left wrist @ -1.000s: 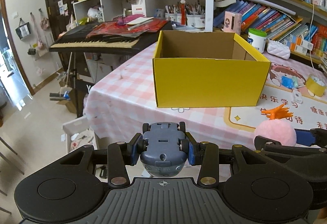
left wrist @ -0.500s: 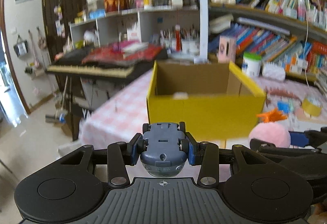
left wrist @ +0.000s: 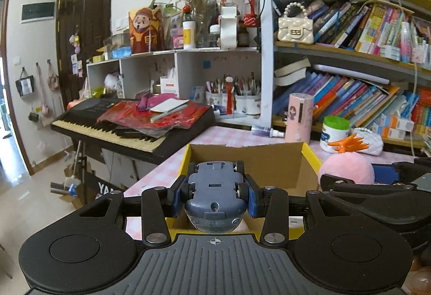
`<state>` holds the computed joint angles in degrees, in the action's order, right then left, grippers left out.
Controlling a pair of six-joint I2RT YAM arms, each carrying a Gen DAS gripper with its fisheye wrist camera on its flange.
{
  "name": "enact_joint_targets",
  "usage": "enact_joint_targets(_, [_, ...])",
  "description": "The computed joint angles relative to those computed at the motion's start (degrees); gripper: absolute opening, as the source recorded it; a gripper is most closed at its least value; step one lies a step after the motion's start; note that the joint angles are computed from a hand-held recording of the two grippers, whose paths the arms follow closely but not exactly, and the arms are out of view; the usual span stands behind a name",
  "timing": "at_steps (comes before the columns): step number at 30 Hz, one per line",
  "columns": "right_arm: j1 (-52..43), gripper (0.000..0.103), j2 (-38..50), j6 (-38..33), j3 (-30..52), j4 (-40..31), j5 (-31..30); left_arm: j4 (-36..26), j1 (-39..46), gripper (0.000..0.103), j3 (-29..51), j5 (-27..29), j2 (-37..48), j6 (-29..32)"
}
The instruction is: Organize objects
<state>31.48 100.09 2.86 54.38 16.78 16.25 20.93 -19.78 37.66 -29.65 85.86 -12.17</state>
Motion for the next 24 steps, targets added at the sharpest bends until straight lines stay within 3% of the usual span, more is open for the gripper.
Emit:
enact_joint_targets(15, [-6.1, 0.046, 15.4, -5.4, 18.4, -7.5, -11.9, -5.4, 1.4, 0.041, 13.7, -1.1, 16.3, 1.2])
enact_joint_targets(24, [-7.0, 0.046, 22.2, -9.1, 26.6, -13.1, -14.7, -11.9, 2.6, 0.042, 20.0, 0.0, 22.2, -1.0])
